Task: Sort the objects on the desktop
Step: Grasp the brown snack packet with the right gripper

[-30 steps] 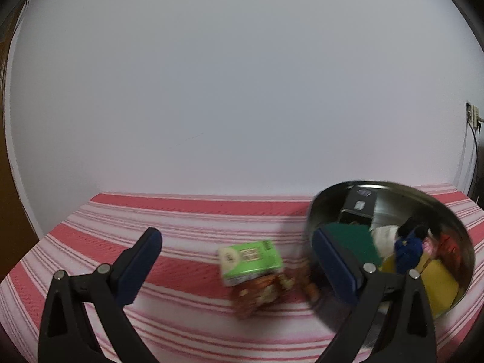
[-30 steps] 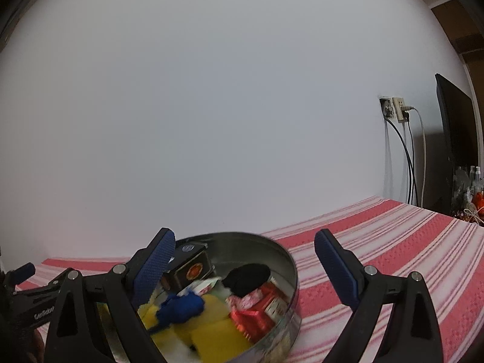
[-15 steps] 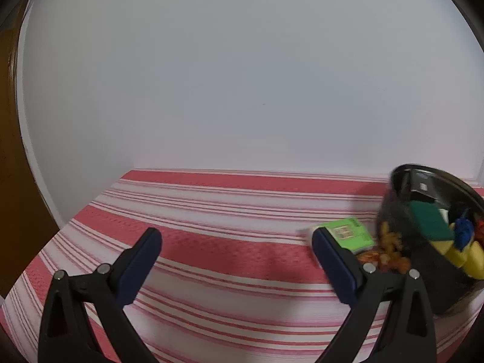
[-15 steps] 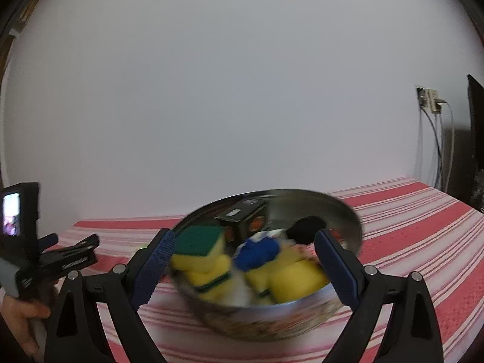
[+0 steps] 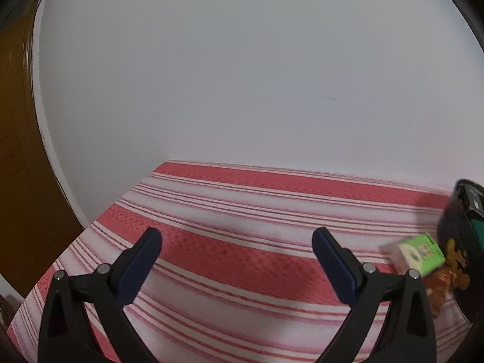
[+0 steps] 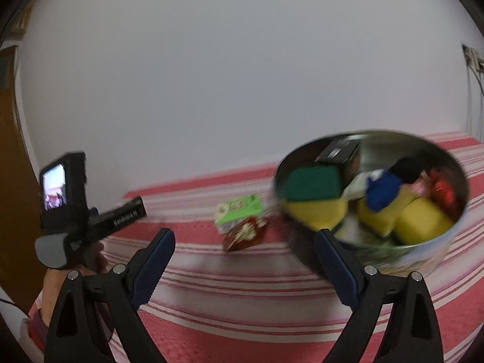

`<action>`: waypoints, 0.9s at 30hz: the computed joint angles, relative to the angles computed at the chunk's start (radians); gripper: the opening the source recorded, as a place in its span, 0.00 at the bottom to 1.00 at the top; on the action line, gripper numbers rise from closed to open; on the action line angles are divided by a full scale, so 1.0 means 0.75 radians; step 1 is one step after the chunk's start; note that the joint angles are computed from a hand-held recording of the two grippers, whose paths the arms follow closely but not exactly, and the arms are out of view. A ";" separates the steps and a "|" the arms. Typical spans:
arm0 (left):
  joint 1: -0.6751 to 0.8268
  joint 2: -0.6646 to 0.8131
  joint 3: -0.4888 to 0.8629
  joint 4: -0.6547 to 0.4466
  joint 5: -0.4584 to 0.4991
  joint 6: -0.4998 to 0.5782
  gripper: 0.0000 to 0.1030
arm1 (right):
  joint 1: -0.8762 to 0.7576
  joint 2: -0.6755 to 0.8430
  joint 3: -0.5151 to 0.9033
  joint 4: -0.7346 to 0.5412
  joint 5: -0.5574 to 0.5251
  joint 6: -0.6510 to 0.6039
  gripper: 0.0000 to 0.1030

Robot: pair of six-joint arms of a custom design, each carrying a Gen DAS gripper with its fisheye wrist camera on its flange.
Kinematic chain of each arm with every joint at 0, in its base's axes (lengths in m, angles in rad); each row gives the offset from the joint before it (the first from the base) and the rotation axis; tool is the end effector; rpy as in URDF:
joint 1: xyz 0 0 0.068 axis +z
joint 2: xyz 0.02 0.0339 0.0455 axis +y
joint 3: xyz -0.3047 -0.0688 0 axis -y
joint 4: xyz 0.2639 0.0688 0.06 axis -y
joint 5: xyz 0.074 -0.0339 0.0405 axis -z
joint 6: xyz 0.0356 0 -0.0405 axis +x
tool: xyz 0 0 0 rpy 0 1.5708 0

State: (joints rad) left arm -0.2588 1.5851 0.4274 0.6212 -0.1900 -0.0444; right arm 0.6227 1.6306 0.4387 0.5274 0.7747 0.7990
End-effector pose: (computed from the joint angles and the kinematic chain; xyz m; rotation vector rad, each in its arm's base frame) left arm 0.2713 -0.0649 0.1449 0.1112 2.0937 0.0174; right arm 0.2337 0.1372 0.1333 0.5685 1.9459 0.0170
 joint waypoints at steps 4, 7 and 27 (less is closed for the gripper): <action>0.103 0.050 0.059 -0.022 0.109 0.001 0.97 | -0.046 0.111 0.164 -0.164 -0.064 0.067 0.90; 0.112 0.075 0.081 -0.005 0.083 0.045 0.97 | -0.100 0.201 0.283 -0.268 -0.155 0.090 0.82; 0.198 0.011 0.081 -0.093 0.213 0.007 0.97 | -0.303 0.505 0.738 -0.785 -0.297 0.263 0.50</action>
State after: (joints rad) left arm -0.1102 1.5930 0.4880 0.5515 -0.0303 -0.0390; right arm 0.3952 2.0096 0.9923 -0.0615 0.5519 0.9961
